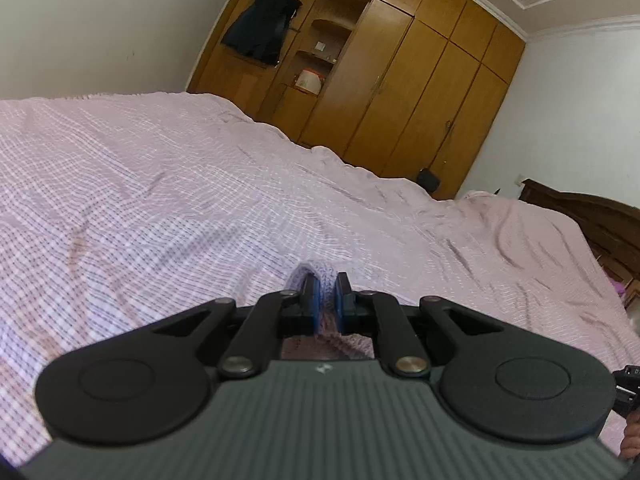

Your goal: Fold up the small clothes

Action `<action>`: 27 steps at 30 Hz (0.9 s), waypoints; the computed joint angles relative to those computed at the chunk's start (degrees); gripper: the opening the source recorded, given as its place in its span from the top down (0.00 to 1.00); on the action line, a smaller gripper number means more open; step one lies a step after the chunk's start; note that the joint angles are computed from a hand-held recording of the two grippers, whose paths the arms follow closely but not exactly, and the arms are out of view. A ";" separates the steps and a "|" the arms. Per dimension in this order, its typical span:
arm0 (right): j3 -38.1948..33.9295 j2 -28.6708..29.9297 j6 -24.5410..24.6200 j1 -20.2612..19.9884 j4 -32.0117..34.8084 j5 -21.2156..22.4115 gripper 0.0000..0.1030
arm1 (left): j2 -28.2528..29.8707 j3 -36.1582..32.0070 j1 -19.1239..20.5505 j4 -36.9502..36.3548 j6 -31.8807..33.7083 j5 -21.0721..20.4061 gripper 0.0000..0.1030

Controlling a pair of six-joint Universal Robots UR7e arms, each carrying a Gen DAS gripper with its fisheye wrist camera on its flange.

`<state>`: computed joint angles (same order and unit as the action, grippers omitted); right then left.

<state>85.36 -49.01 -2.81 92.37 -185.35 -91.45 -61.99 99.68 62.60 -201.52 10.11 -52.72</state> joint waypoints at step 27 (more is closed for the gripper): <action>-4.91 6.51 -15.69 4.71 -10.45 -18.22 0.24 | -2.46 2.16 -1.32 -1.29 14.25 -3.45 0.29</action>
<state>80.45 -42.51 -18.50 97.07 -195.80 -109.68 -64.45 101.83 61.28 -202.81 24.36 -56.16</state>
